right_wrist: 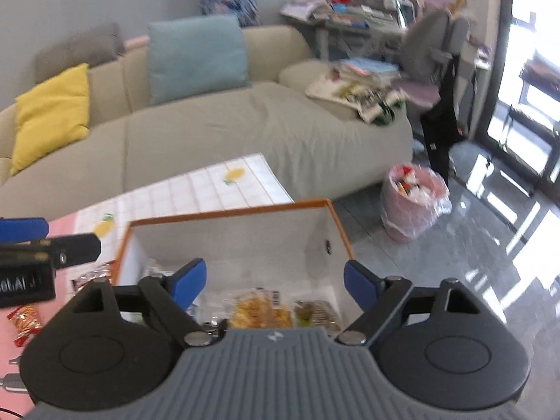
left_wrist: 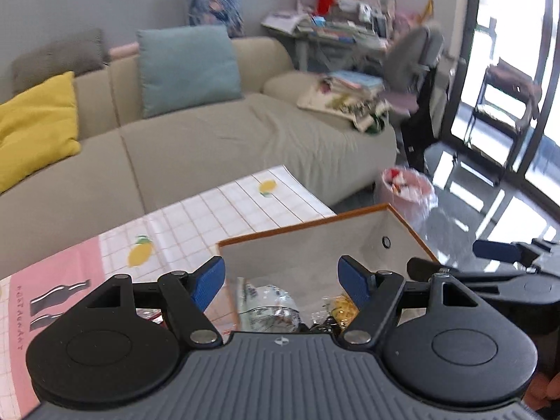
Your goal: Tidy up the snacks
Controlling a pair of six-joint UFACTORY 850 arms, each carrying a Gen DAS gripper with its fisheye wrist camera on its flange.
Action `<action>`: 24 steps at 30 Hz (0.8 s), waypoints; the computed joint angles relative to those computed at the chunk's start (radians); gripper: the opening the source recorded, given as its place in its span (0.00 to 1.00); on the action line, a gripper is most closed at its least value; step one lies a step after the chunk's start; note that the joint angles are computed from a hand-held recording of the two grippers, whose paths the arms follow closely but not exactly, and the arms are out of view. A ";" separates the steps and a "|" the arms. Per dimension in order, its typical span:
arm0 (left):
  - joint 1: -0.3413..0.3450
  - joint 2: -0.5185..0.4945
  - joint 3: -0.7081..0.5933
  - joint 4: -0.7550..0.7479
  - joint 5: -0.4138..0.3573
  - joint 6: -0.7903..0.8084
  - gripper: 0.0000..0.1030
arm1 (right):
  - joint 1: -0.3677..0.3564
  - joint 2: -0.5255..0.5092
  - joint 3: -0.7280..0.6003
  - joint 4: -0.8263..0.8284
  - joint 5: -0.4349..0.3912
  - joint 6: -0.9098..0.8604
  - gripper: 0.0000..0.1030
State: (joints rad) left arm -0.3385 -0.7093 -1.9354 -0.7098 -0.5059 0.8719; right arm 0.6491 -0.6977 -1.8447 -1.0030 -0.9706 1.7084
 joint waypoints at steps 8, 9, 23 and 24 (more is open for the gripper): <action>0.060 0.142 0.208 -0.091 0.153 0.153 0.84 | 0.075 -0.041 -0.049 -0.090 0.007 0.096 0.82; 0.068 0.151 0.222 -0.091 0.155 0.154 0.84 | 0.081 -0.045 -0.052 -0.092 0.020 0.114 0.82; 0.232 0.192 0.393 -0.199 0.102 0.226 0.83 | 0.153 -0.222 -0.249 -0.021 0.067 -0.007 0.71; 0.236 0.189 0.396 -0.190 0.100 0.222 0.83 | 0.155 -0.232 -0.258 -0.005 0.079 -0.030 0.67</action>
